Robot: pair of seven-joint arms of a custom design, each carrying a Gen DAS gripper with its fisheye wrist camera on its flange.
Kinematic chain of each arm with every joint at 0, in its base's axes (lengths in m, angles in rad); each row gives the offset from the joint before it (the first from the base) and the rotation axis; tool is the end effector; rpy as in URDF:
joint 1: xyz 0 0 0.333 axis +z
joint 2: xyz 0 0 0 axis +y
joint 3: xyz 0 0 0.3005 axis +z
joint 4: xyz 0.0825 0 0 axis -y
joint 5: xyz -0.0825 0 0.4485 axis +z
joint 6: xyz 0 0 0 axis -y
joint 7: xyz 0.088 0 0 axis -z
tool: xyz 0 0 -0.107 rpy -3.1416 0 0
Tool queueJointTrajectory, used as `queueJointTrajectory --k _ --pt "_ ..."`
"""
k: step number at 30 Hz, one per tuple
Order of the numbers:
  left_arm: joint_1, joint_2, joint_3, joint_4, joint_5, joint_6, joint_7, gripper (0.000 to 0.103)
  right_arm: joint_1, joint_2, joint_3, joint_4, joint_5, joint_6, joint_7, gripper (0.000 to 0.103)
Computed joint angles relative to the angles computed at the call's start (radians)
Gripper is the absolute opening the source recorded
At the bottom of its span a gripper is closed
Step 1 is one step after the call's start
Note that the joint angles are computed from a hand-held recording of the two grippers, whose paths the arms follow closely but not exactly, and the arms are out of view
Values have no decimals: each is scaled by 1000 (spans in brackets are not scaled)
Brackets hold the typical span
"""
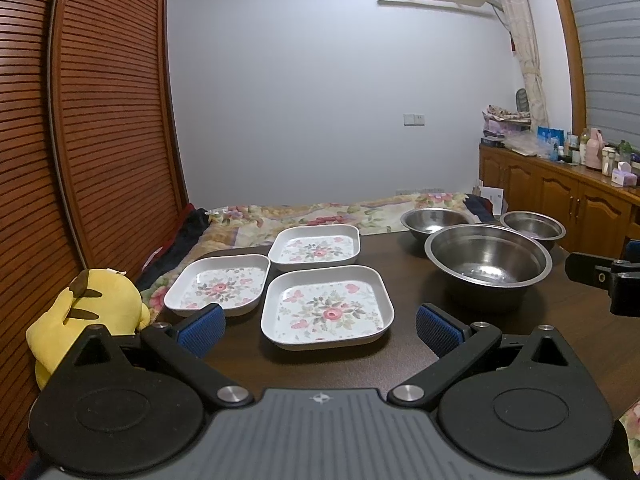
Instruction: Organize plates and bowls
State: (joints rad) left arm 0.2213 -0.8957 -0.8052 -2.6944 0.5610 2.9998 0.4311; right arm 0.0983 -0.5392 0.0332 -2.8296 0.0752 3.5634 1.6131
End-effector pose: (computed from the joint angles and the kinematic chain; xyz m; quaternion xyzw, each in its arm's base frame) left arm 0.3676 -0.2822 0.4658 -0.5614 0.6100 -0.3673 0.4216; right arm 0.4335 0.0479 0.4522 -0.5704 0.5671 -0.3823 0.4549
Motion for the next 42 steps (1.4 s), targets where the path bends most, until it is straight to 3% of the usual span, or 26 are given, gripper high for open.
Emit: queueJointTrajectory --k 20,24,28,32,35,37,39,42 --pt "-3 68 45 -4 18 -9 12 103 65 42 -76 33 -95 -13 30 103" --pt "15 98 55 0 29 -1 25 103 145 69 -179 61 -208 -8 68 103" --pt "44 129 68 6 36 24 40 103 199 110 -244 105 -334 3 110 103" --pt "92 172 67 20 34 69 64 102 316 142 -385 166 -550 -20 231 103" --pt "117 221 75 38 20 93 99 99 361 174 -436 211 -673 -26 302 103" --pt "136 250 72 54 9 100 120 99 385 201 -461 242 -754 -16 348 99" --pt "134 292 89 69 -10 100 142 99 417 222 -499 278 -855 -29 416 86" --pt "151 338 99 88 -21 113 164 97 504 253 -596 347 -1047 -58 586 83"
